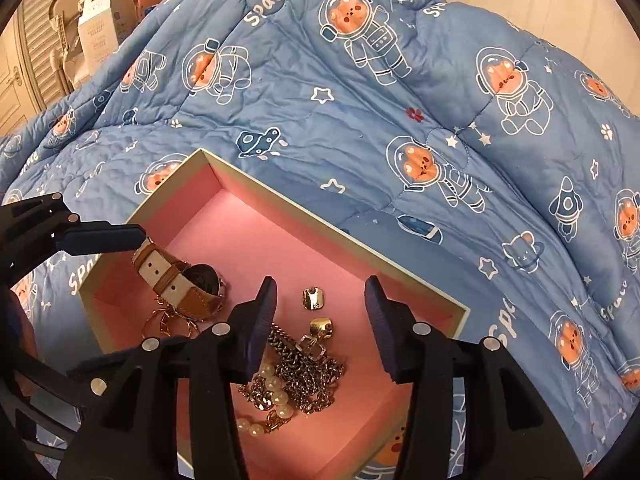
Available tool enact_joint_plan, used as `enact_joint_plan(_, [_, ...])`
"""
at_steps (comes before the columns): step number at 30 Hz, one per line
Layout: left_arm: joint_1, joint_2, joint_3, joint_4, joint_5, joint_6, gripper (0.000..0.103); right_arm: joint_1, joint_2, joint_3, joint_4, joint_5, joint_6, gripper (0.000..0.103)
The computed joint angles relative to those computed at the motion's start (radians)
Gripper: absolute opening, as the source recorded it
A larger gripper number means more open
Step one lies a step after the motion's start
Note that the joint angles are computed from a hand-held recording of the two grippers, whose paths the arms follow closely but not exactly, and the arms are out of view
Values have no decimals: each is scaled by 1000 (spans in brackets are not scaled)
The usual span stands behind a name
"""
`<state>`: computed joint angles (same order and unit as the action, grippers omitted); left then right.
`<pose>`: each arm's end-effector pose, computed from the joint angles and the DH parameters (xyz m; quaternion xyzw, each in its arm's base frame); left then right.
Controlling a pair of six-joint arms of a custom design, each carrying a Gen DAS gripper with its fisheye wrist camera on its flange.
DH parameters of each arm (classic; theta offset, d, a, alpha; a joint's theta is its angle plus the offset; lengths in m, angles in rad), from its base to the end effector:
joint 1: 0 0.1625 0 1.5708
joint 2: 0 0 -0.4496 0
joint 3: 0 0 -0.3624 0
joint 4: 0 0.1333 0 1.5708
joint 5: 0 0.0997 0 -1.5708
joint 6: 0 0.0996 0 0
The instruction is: Organize jewelry
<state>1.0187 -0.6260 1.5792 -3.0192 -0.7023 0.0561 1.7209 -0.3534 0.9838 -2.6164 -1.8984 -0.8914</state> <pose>-0.1850 -0.6994 0.1212 0.1650 0.8700 -0.3157 0.3408 0.2263 -0.8192 0.0584 0.4512 -0.8542 0.1317 0.2224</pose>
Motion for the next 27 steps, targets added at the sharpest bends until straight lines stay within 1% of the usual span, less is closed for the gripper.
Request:
enact_joint_plan(2, [-8,-11,25,-46,-4,7,76,-4,-27,37,-16,26,12,47])
enact_joint_plan(4, [-16,-19,42,-70,-1,7,77,-5,-48,76,-49,31,14,47])
enact_joint_plan(5, [-20,-22,48,-78,4,5,78,-3,-57,99,-81,26,10,53])
enact_joint_plan(6, [-25,-25,55,-88,9,3,78,-3,-67,122,-111,27,11,68])
enact_joint_plan(7, [-31,-29,67,-106,18,4,78,-4,-80,151,-154,34,18,74])
enact_joint_plan(8, [-39,-31,82,-134,33,10,81,-4,-93,177,-196,39,28,79])
enact_joint_plan(9, [-48,-33,98,-169,52,20,85,-4,-106,204,-232,42,42,80])
enact_joint_plan(11, [-75,-36,148,-284,104,43,91,-6,-139,270,-315,58,67,82])
enact_joint_plan(12, [-86,-31,166,-347,130,57,94,-5,-154,314,-395,59,75,88])
enact_joint_plan(14, [-116,-22,218,-508,181,101,96,-6,-190,419,-561,74,95,95])
enact_joint_plan(15, [-128,-20,240,-563,201,114,96,-7,-206,478,-661,79,101,97])
enact_joint_plan(16, [-144,-16,268,-620,225,125,96,-7,-221,530,-736,82,102,97])
enact_joint_plan(17, [-159,-11,291,-670,246,139,96,-6,-238,587,-803,85,96,97])
enact_joint_plan(19, [-191,-5,344,-740,286,145,96,-7,-275,699,-902,117,66,97])
enact_joint_plan(21, [-221,-8,395,-769,323,112,96,-5,-298,791,-995,130,32,97])
enact_joint_plan(23, [-247,-10,439,-806,349,82,96,-5,-319,869,-1060,141,32,97])
enact_joint_plan(25, [-277,-21,493,-809,375,18,96,-1,-335,934,-1123,132,61,97])
enact_joint_plan(27, [-310,-44,558,-773,391,-89,96,2,-365,996,-1154,127,103,97])
